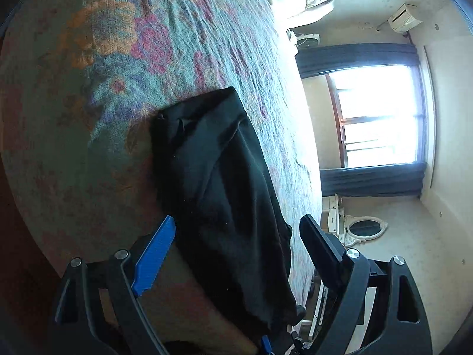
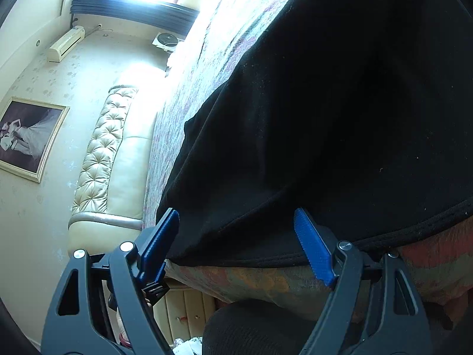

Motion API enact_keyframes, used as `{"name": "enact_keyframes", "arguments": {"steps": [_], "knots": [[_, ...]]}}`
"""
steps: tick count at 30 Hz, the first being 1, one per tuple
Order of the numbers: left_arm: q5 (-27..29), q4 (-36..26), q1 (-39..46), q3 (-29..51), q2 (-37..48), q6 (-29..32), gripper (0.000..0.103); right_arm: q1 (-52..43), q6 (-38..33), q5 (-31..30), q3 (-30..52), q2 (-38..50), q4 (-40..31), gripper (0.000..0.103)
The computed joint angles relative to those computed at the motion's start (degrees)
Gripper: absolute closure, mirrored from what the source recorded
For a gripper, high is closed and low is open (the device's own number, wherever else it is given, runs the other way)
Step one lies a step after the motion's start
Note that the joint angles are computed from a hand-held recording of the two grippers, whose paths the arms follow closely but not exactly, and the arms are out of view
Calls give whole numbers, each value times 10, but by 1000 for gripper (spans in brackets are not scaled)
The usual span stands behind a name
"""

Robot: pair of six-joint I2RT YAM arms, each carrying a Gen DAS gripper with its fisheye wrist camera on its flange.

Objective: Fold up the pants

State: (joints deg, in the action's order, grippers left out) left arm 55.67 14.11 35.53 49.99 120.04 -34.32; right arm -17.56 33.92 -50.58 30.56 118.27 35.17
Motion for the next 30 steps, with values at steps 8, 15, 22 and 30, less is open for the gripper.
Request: {"name": "enact_keyframes", "arguments": {"steps": [8,15,22,30], "knots": [[-9,23,-20,-14,-6,-48,20,-4,-10,-3,-9,-5,-2,23],[-36,2,-28,-24,-45,-39,20,-4,-11,-5,-9,-4,4,21],[-47,9,-42,-46,-45,-44,20,-9,-12,-13,-7,3,8,21],[-112,-2,-76,-11,-27,-8,33,-12,-17,-18,-7,2,7,21]]}}
